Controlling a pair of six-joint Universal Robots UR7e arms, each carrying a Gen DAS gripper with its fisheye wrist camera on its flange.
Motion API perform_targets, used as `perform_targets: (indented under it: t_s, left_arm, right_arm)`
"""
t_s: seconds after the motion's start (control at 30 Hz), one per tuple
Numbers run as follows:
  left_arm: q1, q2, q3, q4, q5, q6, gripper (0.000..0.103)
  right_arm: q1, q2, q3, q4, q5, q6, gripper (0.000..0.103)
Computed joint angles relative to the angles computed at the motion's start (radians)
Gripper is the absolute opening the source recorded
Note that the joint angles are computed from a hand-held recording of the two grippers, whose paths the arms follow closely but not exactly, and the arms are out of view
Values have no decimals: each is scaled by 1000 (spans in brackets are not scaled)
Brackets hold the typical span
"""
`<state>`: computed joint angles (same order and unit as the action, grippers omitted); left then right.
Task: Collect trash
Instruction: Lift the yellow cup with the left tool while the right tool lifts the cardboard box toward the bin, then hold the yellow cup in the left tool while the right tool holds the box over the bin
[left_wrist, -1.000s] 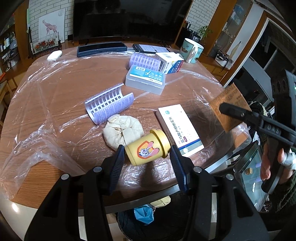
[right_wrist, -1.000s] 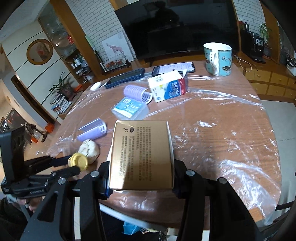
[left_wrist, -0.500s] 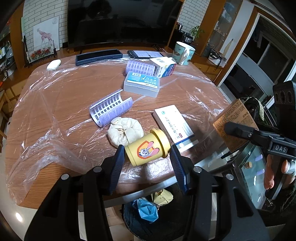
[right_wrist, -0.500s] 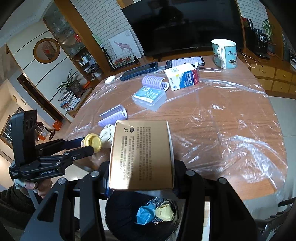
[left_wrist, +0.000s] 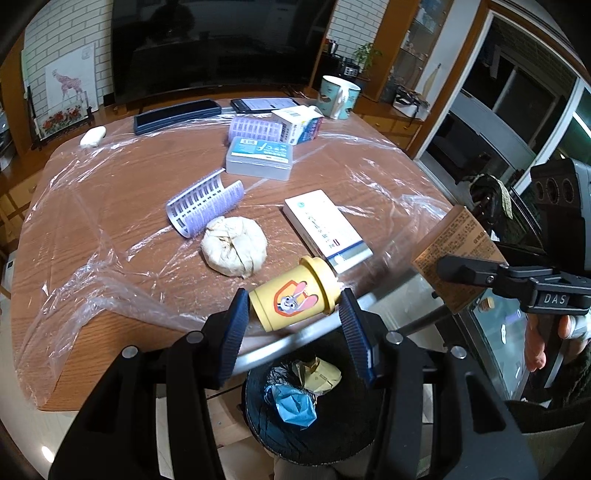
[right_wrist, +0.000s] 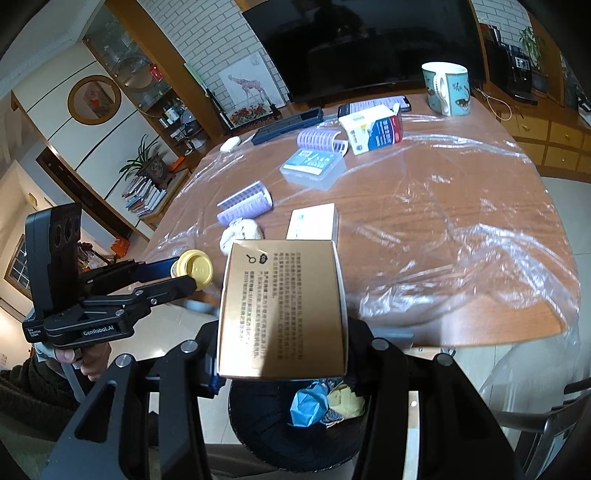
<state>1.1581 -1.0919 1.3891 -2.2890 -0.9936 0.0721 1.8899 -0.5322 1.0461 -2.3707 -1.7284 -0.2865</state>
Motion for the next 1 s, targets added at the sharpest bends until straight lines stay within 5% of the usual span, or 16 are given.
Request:
perform_targets:
  t_s: [1.0]
  left_arm:
    - [-14, -80, 119, 106, -87, 94, 51]
  right_arm:
    - [9, -64, 171, -4, -63, 55, 47]
